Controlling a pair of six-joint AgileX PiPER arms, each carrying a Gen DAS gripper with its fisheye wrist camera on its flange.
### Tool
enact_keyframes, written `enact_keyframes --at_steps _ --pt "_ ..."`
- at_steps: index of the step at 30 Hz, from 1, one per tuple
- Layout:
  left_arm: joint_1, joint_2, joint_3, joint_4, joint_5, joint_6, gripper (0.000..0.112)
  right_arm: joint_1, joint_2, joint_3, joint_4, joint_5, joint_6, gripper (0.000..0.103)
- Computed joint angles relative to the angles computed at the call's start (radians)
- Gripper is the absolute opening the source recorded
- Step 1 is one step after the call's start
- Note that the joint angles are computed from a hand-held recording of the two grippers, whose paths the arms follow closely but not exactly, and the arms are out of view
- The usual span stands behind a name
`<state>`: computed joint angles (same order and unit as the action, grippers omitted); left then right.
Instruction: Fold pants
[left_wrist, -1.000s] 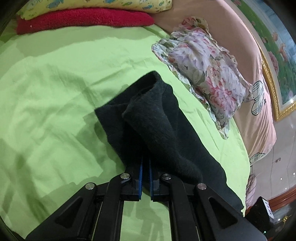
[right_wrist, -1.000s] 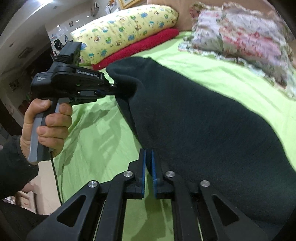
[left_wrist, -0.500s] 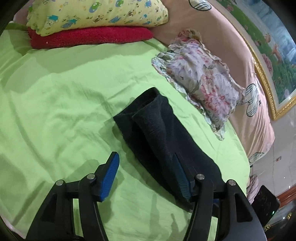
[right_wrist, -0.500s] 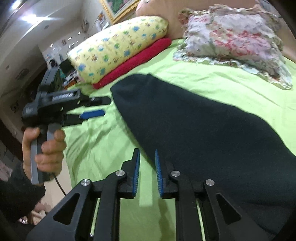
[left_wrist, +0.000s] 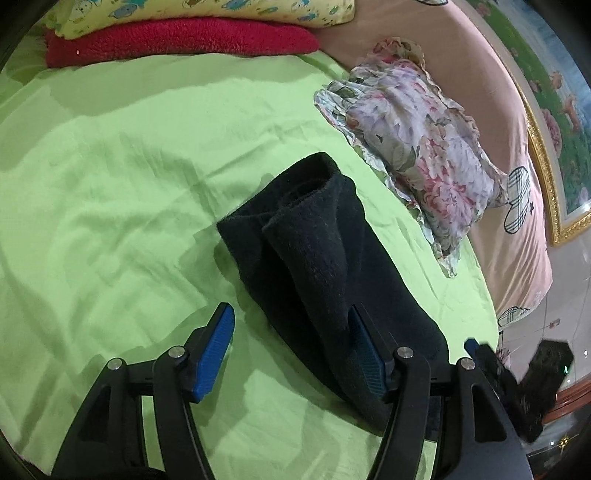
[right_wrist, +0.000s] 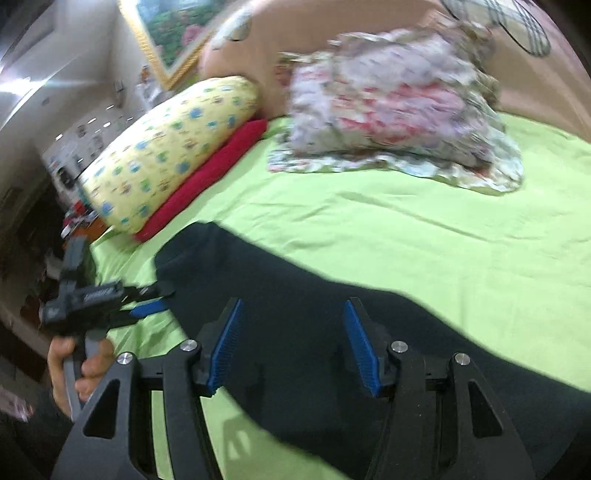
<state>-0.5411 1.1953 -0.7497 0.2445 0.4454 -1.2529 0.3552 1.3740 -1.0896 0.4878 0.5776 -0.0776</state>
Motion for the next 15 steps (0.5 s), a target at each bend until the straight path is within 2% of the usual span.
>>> enact_keyframes --at_steps 5,12,15 --pt "0.050 0.027 -0.003 -0.111 -0.037 0.134 0.064 -0.142 0.128 -0.083 0.176 0.089 -0.136 0.058" --pt "0.106 0.072 -0.020 -0.227 -0.069 0.285 0.064 -0.200 0.277 -0.185 0.172 0.178 -0.130 0.058" --pt "0.107 0.101 -0.037 -0.182 -0.072 0.246 0.064 -0.191 0.320 -0.215 0.195 0.215 -0.181 0.058"
